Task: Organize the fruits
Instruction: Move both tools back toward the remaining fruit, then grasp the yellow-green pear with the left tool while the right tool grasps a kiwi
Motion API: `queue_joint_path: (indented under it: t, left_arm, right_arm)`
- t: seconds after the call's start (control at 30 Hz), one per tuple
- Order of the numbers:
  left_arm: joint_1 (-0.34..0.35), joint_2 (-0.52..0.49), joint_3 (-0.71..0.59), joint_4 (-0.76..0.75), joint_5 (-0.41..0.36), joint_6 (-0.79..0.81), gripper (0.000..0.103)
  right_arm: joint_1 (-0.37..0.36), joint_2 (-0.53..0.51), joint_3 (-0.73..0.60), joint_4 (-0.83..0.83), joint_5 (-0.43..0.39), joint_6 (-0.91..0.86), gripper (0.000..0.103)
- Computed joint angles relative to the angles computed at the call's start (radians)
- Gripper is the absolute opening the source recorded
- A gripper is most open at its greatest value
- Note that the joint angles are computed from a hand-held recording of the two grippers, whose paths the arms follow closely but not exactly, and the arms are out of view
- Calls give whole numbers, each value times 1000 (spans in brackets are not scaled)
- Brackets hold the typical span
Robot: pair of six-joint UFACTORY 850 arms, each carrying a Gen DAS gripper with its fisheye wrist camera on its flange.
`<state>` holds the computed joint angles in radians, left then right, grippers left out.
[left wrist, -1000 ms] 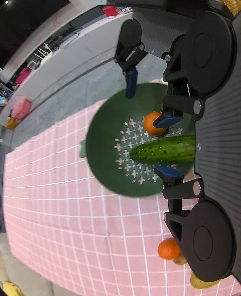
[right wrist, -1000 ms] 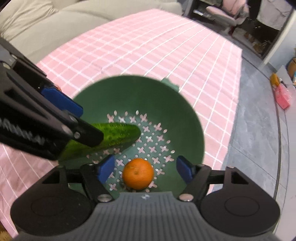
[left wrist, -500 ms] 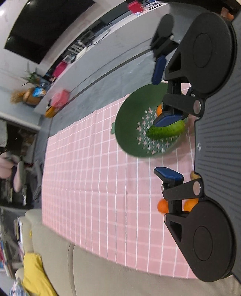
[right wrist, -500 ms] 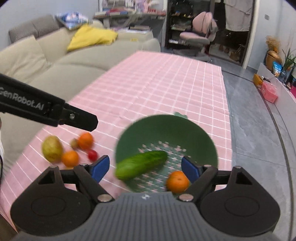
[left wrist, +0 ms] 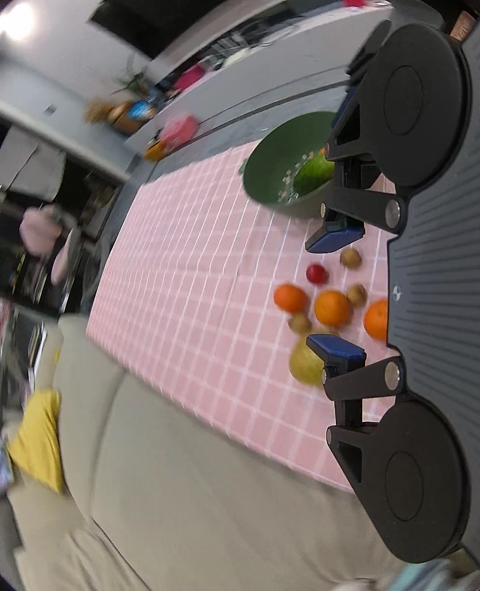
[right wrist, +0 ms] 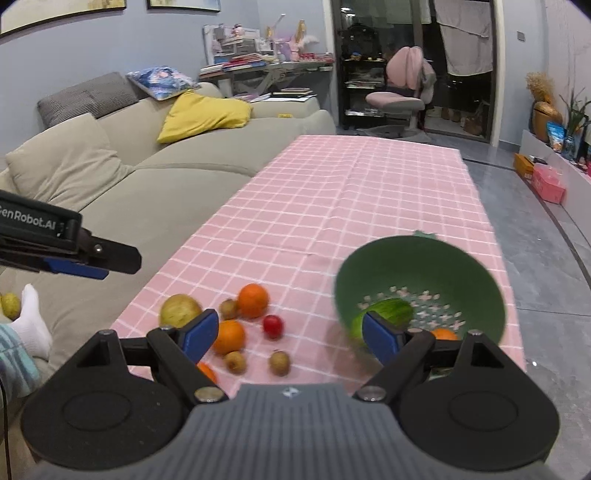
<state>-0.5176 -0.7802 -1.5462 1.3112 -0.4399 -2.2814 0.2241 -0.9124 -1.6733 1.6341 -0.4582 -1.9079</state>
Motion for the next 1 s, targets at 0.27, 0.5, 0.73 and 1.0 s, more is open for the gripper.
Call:
queue_joint_path:
  t: [0.27,0.5,0.73,1.0]
  left_arm:
    - [-2,17,111,112,0,-262,59]
    - [18,-27,90,126,65,-286,59]
    - [25,-107,-5,-39,38,-53,60]
    - [36,-184,-91,-63,-22,59,66]
  right_arm:
    - [33,-11,37,17,1,-65,82]
    - [46,-64,8,-75,28,-31,75]
    - [52,-147,-99,-220,26,123,69]
    - [60,-254,-258,-383,42,297,50]
